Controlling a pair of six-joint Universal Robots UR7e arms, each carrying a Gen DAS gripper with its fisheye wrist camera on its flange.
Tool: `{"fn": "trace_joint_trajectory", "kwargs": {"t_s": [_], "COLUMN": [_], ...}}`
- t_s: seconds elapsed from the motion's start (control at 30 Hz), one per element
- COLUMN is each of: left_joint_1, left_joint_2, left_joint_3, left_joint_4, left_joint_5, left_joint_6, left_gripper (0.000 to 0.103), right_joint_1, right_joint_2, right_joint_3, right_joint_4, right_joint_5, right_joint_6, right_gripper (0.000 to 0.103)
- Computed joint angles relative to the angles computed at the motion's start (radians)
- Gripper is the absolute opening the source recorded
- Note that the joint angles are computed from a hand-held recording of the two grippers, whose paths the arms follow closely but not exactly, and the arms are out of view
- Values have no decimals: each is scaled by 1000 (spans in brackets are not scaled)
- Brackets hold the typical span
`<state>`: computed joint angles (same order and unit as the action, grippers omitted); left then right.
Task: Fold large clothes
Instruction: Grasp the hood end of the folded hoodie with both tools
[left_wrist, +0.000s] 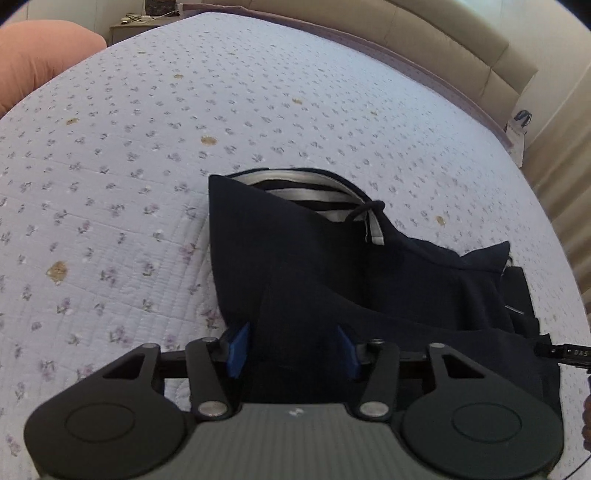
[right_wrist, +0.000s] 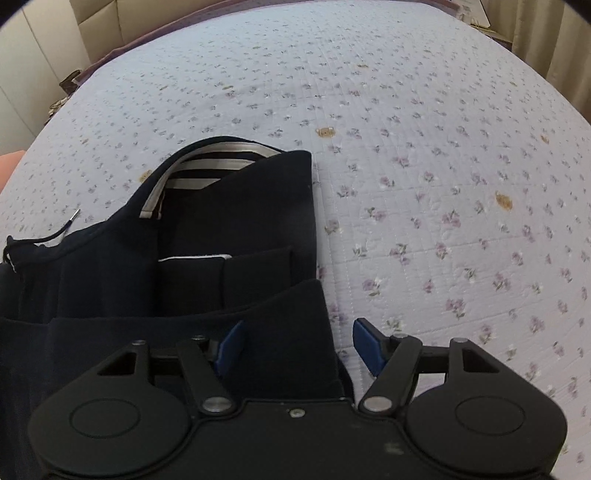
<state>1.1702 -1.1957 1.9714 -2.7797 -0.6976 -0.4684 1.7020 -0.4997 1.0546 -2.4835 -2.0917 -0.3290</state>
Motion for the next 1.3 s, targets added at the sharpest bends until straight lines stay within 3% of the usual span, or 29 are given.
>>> {"fn": "trace_joint_trajectory", "kwargs": {"t_s": [0.03,0.07,0.1,0.17,0.23,0.33,0.53,0.67,0.77,0.97,1.07,1.17,1.27,1.3], "left_joint_1": [-6,-22,-38,-73,-111,-138,-63,-57,-56,-32,-20,-8,-2,0], "left_joint_2": [12,24,28,21,4,-16,23,24,22,32,47,54,55,55], "left_joint_3": [-4,-4,3,34,68,112,65,78,87,76,64,55,53,53], "left_joint_4": [3,17,13,-12,-40,-192,-197,-243,-253,-256,-257,-255,-253,-250], "left_joint_5": [28,80,115,162,186,121,29,10,-3,-48,-61,-68,-74,-78], "left_joint_6": [18,36,46,40,49,156,191,203,216,215,225,213,207,206], "left_gripper": [27,18,16,14,13,13,15,15,15,16,21,22,26,28], "right_joint_1": [0,1,7,26,44,56,48,56,57,53,40,32,26,22], "right_joint_2": [-4,-13,-22,-40,-66,-97,-58,-81,-116,-95,-92,-78,-79,-80], "right_joint_3": [14,37,67,145,214,263,209,265,321,286,246,205,190,187], "right_joint_4": [-22,-49,-97,-248,-343,-369,-332,-413,-423,-373,-289,-258,-263,-264], "right_joint_5": [8,21,19,-3,-2,29,-18,-73,-25,9,29,22,23,23], "right_joint_6": [-6,-19,-48,-156,-237,-296,-287,-336,-372,-386,-335,-300,-268,-257], "right_gripper": [65,36,25,18,16,16,16,22,21,21,39,44,76,79]}}
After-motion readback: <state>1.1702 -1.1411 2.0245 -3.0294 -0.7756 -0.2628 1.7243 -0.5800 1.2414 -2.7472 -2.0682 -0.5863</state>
